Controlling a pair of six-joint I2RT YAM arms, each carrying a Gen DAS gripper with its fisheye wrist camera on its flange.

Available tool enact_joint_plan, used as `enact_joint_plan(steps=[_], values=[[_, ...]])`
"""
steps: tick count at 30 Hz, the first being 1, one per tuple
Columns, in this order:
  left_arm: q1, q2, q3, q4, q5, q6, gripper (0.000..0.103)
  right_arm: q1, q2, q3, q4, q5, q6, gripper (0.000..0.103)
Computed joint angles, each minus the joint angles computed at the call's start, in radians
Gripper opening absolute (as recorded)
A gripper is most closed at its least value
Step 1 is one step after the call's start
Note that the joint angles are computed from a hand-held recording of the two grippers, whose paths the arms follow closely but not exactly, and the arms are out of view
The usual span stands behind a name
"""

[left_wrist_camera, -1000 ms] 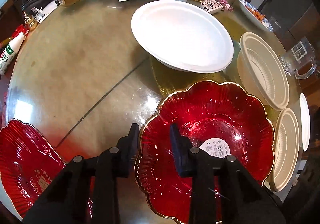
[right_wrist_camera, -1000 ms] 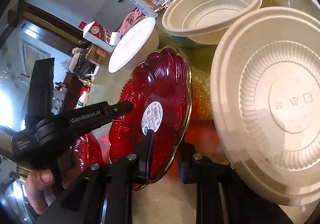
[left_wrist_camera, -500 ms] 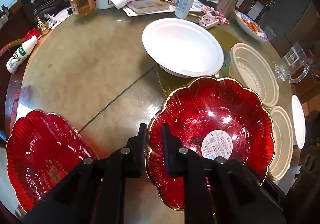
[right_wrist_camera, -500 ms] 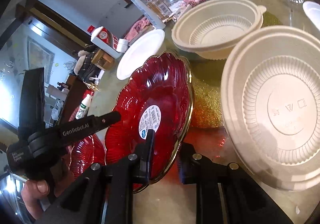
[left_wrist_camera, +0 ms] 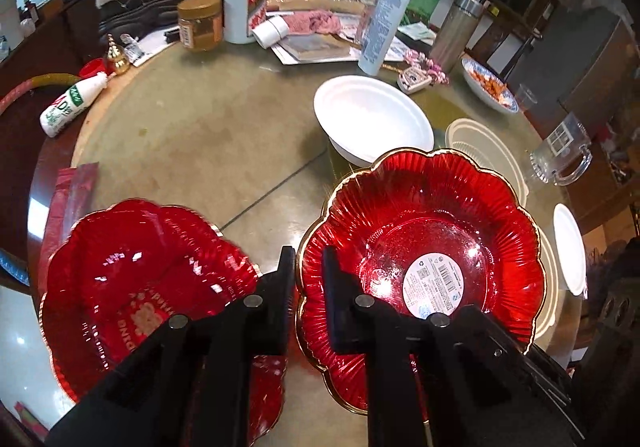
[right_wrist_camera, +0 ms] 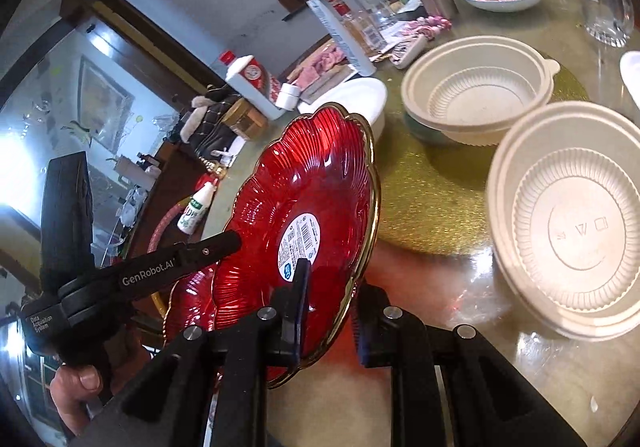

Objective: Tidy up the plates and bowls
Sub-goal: 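Carry the small red plate over the large red plate with both grippers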

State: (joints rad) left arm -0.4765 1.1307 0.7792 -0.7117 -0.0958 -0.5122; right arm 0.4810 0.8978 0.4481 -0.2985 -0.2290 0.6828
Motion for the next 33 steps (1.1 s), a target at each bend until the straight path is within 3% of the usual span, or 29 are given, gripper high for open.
enact_joint_plan(steps=[11,16,33], values=[[0.122,-0.244,-0.040,-0.126,0.037,0.040,0.009,0.179,-0.003,0.088,-0.050,0.078,0.061,0.018],[0.245,-0.348,-0.059,-0.189,0.088,0.103,0.009,0.279,0.056,0.133,-0.024,0.122,0.083,0.017],[0.941,-0.514,-0.079,-0.381,0.416,0.550,0.009,0.512,0.273,0.265,0.061,0.192,0.109,0.017]])
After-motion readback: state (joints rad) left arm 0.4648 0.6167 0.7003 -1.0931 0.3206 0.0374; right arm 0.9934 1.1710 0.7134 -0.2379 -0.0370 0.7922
